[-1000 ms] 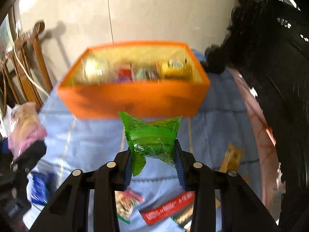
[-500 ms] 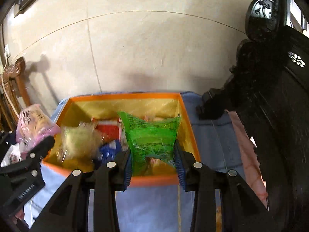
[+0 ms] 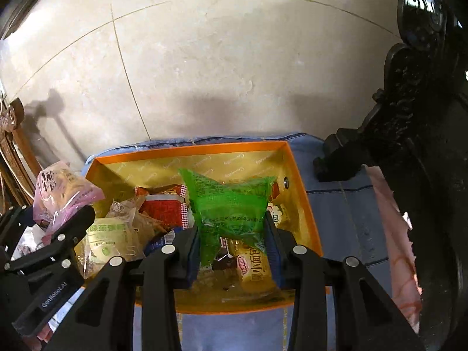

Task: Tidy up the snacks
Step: 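Lower both packets into the orange box and open both tools, then grasp a blue snack bag with the left tool while the right grasps a panda candy bag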

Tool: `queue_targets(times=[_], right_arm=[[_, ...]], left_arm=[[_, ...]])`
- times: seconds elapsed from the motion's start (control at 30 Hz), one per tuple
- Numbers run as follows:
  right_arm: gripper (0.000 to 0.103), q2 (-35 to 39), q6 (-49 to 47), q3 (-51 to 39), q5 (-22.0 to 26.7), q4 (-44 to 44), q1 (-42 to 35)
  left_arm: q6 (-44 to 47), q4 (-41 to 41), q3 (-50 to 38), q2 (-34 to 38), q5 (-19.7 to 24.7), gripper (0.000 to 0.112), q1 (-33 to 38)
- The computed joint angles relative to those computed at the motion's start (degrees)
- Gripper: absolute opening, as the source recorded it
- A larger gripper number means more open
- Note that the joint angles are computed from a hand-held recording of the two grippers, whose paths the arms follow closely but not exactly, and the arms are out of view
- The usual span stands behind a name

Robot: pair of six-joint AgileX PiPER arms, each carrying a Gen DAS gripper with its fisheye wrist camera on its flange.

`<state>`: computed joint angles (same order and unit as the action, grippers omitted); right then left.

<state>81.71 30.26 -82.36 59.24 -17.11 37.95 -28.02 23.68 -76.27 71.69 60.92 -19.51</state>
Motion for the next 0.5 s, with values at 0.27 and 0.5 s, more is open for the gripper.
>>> queue_targets(times=[0.27, 0.5], right_arm=[[0.074, 0.4, 0.6, -0.2, -1.3, 0.2, -0.3], [0.099, -0.7, 4.2, 0.5, 0.7, -5.7, 1.1]], left_arm=[[-1.1, -1.2, -1.0, 0.6, -0.6, 0.092, 2.1], [-0.6, -2.5, 0.0, -1.0, 0.0, 0.099, 4.3]])
